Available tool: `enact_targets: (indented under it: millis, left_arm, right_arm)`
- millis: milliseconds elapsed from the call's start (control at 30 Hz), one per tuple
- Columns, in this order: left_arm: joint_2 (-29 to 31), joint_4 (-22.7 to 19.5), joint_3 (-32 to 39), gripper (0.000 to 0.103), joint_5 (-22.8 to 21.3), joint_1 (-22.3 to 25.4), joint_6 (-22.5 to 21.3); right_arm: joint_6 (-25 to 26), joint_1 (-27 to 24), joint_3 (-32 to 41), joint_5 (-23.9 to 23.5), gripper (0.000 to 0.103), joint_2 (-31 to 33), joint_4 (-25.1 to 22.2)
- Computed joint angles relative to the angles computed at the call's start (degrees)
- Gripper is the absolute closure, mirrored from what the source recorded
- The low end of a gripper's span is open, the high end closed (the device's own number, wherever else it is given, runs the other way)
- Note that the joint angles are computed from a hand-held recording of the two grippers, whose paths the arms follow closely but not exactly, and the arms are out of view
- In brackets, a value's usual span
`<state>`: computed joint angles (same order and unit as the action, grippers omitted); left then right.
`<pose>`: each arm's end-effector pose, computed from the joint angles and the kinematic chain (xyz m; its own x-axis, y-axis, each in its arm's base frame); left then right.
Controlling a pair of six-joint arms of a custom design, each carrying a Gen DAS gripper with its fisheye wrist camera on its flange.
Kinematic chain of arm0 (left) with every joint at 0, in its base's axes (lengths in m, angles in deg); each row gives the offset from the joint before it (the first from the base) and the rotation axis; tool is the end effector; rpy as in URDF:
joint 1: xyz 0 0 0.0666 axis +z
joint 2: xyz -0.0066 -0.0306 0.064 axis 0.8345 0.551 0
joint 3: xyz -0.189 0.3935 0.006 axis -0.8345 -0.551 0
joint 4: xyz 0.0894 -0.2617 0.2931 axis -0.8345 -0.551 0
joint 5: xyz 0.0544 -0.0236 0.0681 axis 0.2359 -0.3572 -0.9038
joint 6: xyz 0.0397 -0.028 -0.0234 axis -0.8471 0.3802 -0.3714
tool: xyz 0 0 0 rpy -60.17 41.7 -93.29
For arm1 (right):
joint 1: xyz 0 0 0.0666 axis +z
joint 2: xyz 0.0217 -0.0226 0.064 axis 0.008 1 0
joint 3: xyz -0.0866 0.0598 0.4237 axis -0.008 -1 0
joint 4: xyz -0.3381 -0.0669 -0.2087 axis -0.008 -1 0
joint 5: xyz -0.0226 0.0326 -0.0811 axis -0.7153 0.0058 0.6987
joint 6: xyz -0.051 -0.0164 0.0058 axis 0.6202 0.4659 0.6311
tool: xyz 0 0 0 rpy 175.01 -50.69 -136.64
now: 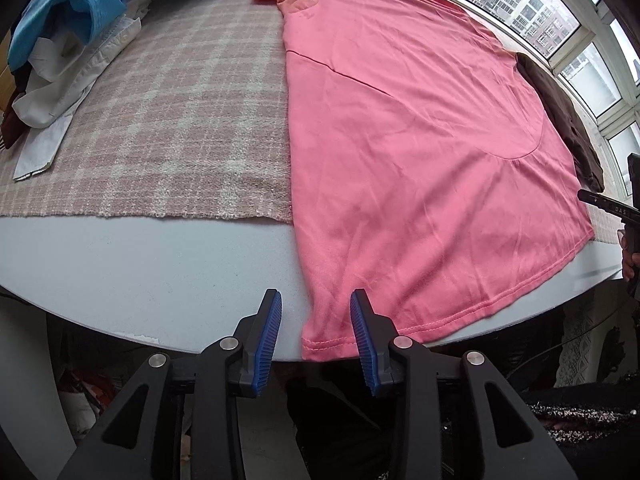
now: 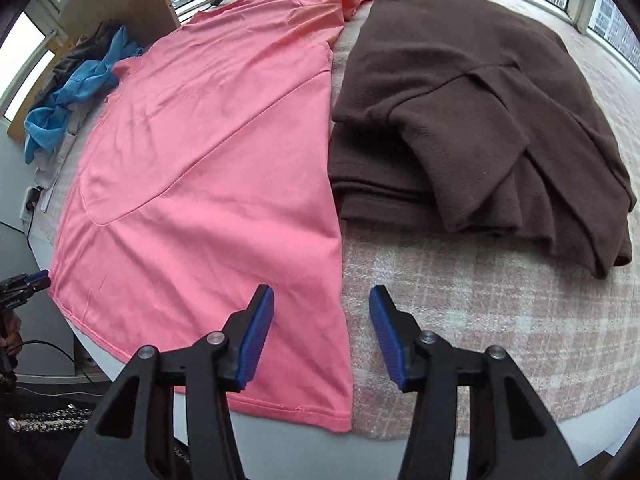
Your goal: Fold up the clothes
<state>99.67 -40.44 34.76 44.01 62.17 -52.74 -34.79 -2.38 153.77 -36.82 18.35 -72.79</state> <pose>0.4965 0.0395 0.3309 -0.9297 0.2699 -0.2507 0.3147 0.9357 -0.1597 0.4933 -0.0196 0.3682 -0.9445 0.1327 -0.3004 0.0836 0.9818 0.1707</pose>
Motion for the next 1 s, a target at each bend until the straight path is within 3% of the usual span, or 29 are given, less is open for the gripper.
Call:
enact_targets:
  millis: [33, 133, 233, 367, 433, 500, 567, 600, 633, 667, 700, 767, 833, 1000]
  left_arm:
    - [-0.4, 0.1, -0.2, 0.069, -0.2, 0.0, -0.3]
    - [-1.2, -0.1, -0.3, 0.067, -0.5, -0.5, -0.4]
    - [-1.3, -0.2, -0.2, 0.066, -0.9, -0.7, -0.1]
    - [-0.9, -0.9, -0.2, 0.065, -1.0, -0.8, -0.8]
    - [-1.1, -0.2, -0.8, 0.066, -2.1, -1.0, -1.3]
    - [-1.4, 0.9, -1.5, 0.065, -3.1, -1.6, -1.5]
    - [-1.3, 1.9, -1.9, 0.073, -3.0, -2.6, -1.3]
    - [-1.0, 2.2, -1.8, 0.082, -2.8, -3.4, -1.1]
    - [-0.7, 2.5, -1.7, 0.103, -2.7, -4.2, -0.8]
    - [-0.3, 2.6, -1.4, 0.102, -3.2, -5.3, 0.1]
    - [0.1, 2.6, -0.9, 0.102, -3.7, -6.5, 1.0]
    - [0.2, 2.6, -0.4, 0.096, -4.1, -7.7, 1.9]
    - [1.1, 1.3, 0.8, 0.076, -4.3, -8.5, 1.4]
    - [3.4, -2.1, 7.0, 0.073, -2.5, -4.2, -0.7]
  right_arm:
    - [0.5, 0.2, 0.1, -0.6, 0.101, 0.1, -0.5]
    - [0.5, -0.3, -0.1, 1.3, 0.102, -0.6, -1.7]
    - [-3.8, -2.7, -1.1, -1.7, 0.102, -1.0, -1.0]
    - [-2.4, -1.1, 0.2, -0.4, 0.101, -0.7, -2.6]
    - [-2.3, -0.9, 1.6, 0.9, 0.093, 0.3, -5.4]
    - [-2.5, -1.0, 1.8, 1.9, 0.069, 0.4, -7.1]
    - [-2.4, -1.1, 1.2, 1.2, 0.068, -0.2, -7.3]
    - [-1.8, -1.0, 0.8, 0.6, 0.069, -0.5, -6.8]
    - [-1.0, -0.7, 0.4, -0.1, 0.077, -0.7, -6.3]
    - [-0.1, -0.3, 0.5, -0.4, 0.099, -0.6, -6.5]
    - [0.8, 0.1, 0.9, -0.7, 0.101, -0.4, -7.1]
    - [2.0, 0.0, 1.3, -1.1, 0.101, -1.0, -7.3]
    - [0.9, -0.9, 1.2, 3.4, 0.101, -1.4, -7.5]
    - [-1.1, -1.5, 2.3, 8.6, 0.096, -1.6, -9.9]
